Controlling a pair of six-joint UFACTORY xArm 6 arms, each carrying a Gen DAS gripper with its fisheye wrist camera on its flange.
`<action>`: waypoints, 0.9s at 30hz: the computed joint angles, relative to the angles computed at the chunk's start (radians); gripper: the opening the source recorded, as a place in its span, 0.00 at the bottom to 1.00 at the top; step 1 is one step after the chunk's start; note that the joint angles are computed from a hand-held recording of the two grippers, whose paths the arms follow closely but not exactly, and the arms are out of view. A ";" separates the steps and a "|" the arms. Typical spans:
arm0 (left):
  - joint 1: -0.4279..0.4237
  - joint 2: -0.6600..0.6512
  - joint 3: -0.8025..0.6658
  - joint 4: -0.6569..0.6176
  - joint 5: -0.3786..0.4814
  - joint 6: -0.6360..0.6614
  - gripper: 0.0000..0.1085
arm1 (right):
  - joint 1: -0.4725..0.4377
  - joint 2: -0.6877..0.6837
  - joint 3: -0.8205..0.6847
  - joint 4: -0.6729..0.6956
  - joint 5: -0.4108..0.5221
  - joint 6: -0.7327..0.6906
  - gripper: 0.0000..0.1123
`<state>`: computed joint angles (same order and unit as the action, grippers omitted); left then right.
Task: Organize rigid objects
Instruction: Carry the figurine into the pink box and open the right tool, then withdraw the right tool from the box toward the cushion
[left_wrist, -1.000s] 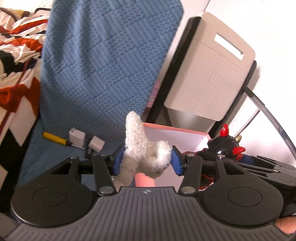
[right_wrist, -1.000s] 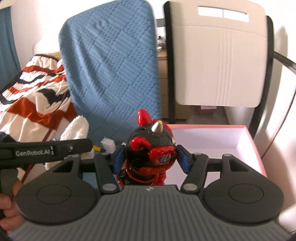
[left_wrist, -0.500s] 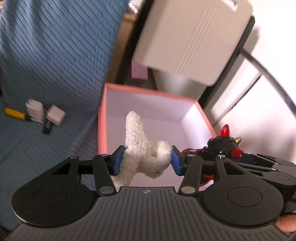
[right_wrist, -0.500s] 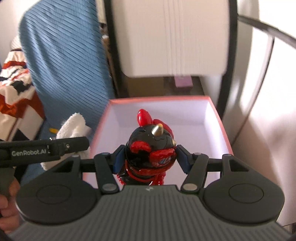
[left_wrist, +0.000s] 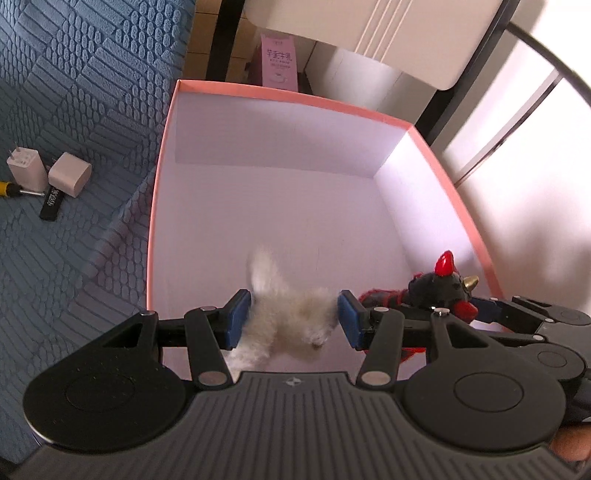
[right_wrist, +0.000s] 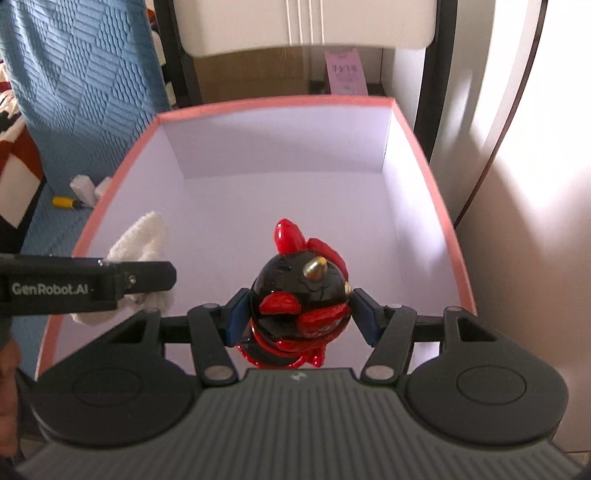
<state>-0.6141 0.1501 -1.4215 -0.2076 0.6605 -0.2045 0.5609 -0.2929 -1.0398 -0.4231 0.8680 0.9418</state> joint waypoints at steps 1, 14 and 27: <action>0.001 0.003 -0.002 0.000 -0.001 0.001 0.53 | -0.002 0.003 0.000 0.008 0.002 -0.004 0.55; 0.006 -0.021 0.024 -0.037 -0.020 0.039 0.54 | -0.002 0.023 -0.022 0.016 0.025 0.005 0.56; 0.031 -0.206 0.116 -0.030 -0.094 0.050 0.54 | 0.088 0.010 -0.138 -0.118 0.086 0.102 0.56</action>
